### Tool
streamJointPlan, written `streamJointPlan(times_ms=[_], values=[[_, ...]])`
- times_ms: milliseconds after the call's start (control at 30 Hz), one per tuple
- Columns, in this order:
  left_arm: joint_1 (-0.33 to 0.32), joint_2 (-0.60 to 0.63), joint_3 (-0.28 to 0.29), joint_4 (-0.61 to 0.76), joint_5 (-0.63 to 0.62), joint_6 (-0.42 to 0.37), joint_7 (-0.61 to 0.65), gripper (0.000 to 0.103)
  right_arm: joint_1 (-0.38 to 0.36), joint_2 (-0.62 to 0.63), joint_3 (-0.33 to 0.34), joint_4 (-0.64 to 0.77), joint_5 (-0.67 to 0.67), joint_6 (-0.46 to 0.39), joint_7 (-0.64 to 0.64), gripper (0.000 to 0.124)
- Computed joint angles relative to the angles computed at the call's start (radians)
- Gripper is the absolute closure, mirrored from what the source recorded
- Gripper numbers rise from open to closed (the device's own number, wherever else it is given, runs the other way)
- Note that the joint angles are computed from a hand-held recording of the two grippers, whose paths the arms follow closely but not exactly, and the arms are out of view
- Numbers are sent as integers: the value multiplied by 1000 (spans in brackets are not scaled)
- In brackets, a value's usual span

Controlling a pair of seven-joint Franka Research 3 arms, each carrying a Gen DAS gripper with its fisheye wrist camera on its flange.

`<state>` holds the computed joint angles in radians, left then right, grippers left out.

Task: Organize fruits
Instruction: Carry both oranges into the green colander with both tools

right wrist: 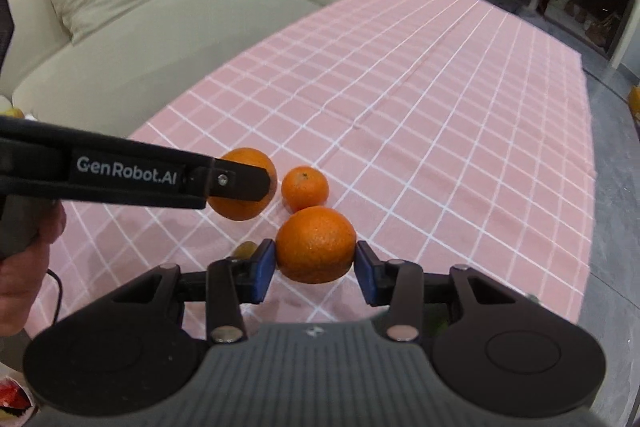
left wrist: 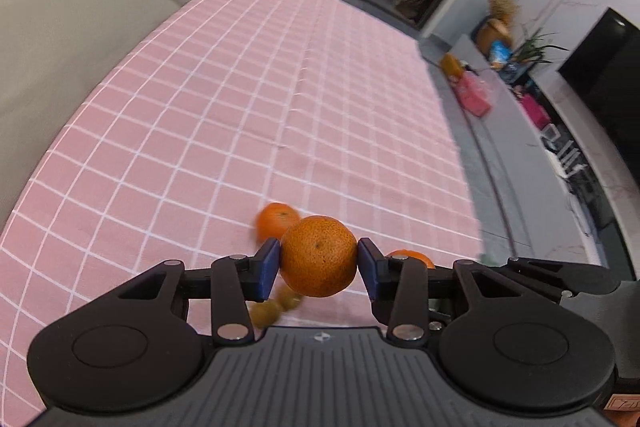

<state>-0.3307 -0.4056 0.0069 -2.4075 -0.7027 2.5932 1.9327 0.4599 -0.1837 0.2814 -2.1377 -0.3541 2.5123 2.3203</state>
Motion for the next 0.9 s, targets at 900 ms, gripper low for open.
streamJointPlan(times_ms=[900], values=[[-94, -37, -111, 1, 147, -198, 109, 55, -101, -475, 105, -346, 152, -199, 124, 84]])
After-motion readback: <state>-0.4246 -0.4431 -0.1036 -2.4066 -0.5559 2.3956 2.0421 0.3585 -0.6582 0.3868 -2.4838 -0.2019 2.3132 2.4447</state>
